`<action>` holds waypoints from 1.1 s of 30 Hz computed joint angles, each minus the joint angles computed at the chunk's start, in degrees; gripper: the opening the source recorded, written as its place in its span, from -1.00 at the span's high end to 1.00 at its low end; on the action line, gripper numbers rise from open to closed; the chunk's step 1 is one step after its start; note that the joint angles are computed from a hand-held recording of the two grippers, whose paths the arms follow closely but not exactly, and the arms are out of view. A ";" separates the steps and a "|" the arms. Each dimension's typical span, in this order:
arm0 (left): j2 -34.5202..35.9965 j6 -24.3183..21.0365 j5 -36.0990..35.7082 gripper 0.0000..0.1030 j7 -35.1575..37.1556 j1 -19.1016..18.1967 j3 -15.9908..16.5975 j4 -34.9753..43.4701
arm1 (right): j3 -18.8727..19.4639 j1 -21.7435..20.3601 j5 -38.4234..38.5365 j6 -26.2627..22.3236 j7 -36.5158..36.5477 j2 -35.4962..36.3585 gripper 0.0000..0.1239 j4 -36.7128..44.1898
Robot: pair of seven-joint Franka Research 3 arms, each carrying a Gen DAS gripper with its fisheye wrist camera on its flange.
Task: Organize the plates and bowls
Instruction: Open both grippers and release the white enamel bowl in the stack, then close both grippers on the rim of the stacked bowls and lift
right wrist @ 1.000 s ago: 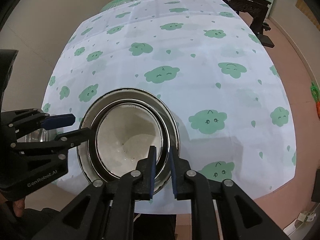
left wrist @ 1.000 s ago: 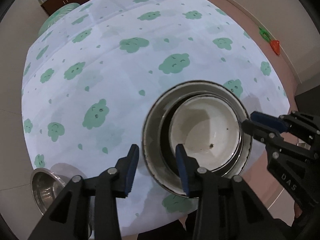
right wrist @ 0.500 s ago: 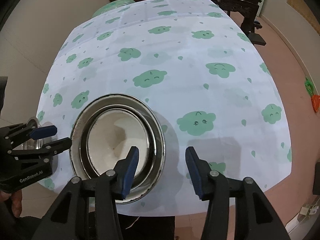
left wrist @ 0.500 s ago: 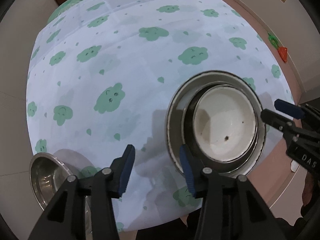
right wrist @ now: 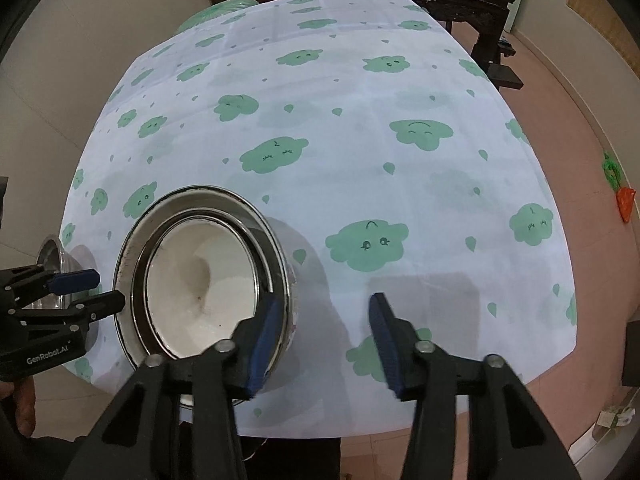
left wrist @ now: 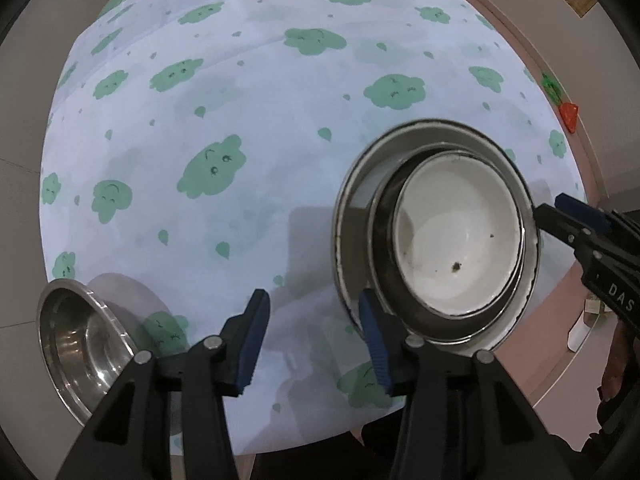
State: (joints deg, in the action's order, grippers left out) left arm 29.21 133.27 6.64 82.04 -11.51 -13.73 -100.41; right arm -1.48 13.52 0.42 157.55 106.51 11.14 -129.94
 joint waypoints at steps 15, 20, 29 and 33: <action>2.45 -1.75 3.92 0.51 -2.65 -2.56 0.82 2.75 | 0.27 0.42 2.46 -0.58 -4.37 1.71 0.43 1.32; 3.90 -2.83 3.81 0.65 -2.71 -2.69 0.56 4.41 | 0.21 0.87 1.44 -1.41 -3.93 2.59 0.57 2.40; 5.49 -4.09 3.51 0.84 -2.21 -2.76 0.51 6.75 | 2.00 -0.43 7.64 -2.94 -9.73 3.48 0.89 3.93; 4.59 -3.81 4.05 0.84 -1.88 -2.69 0.68 5.67 | 1.31 0.44 6.86 -2.76 -8.48 3.53 0.89 4.01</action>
State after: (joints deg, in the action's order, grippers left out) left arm 33.80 129.46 10.69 80.16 -14.21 -13.05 -94.75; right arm -0.17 13.96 7.28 154.79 98.03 14.67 -125.93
